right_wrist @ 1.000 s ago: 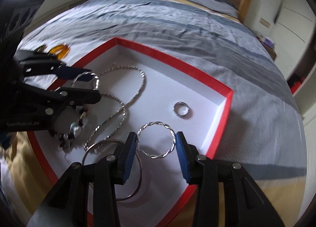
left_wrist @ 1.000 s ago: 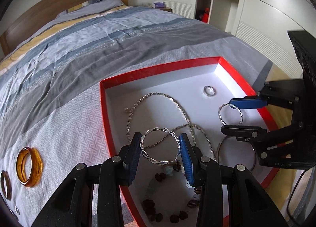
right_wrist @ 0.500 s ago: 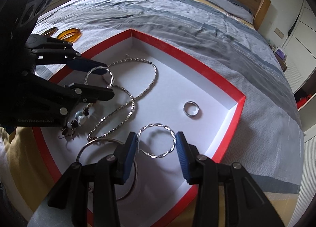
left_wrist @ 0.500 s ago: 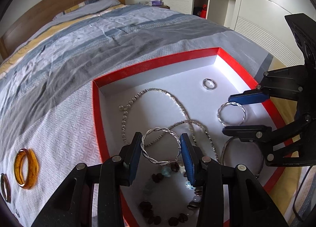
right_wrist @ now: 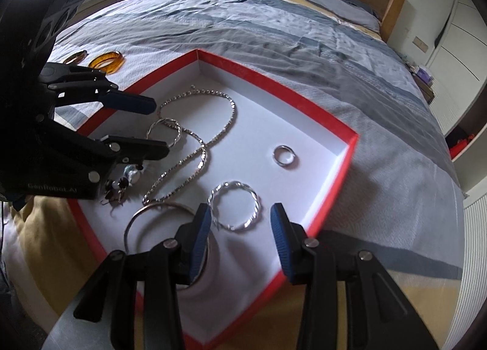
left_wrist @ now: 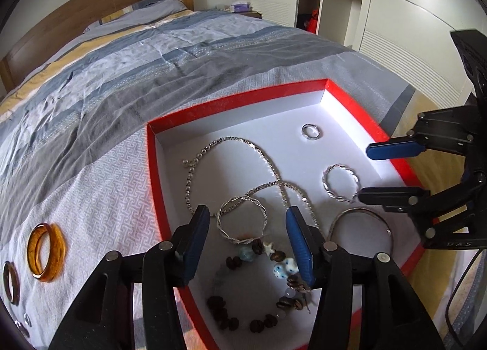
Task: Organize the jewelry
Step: 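Open both tools to drop the twisted bangles into the box, then withdraw both tools and move them toward the silver watch and amber bangle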
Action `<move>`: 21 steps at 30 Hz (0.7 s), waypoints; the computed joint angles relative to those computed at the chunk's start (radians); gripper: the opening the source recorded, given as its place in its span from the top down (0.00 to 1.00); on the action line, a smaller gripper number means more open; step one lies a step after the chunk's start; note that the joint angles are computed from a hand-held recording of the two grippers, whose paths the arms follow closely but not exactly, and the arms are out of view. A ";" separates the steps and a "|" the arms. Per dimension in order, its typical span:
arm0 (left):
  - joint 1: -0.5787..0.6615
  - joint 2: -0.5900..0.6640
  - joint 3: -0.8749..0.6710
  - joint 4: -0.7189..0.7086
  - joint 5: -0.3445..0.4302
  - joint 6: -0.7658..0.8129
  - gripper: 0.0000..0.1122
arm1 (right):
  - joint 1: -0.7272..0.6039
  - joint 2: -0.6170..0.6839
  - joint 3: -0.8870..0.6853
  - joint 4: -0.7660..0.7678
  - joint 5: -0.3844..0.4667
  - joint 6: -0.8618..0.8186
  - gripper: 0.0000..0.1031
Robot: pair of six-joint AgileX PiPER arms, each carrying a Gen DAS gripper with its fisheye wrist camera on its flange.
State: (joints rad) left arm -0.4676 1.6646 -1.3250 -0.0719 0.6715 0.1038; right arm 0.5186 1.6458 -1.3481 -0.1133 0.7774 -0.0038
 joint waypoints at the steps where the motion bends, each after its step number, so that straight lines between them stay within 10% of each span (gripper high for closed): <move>1: -0.003 -0.012 0.002 0.009 0.004 -0.008 0.54 | 0.002 -0.017 0.011 -0.005 0.003 0.013 0.62; 21: -0.032 -0.456 0.097 0.234 0.279 -0.263 0.41 | 0.317 -0.247 0.045 -0.228 0.167 0.480 0.62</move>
State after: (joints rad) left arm -0.4997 1.2090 -1.2278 0.1620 0.9504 -0.1590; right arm 0.8359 1.3983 -1.3031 -0.3412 0.9442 0.4757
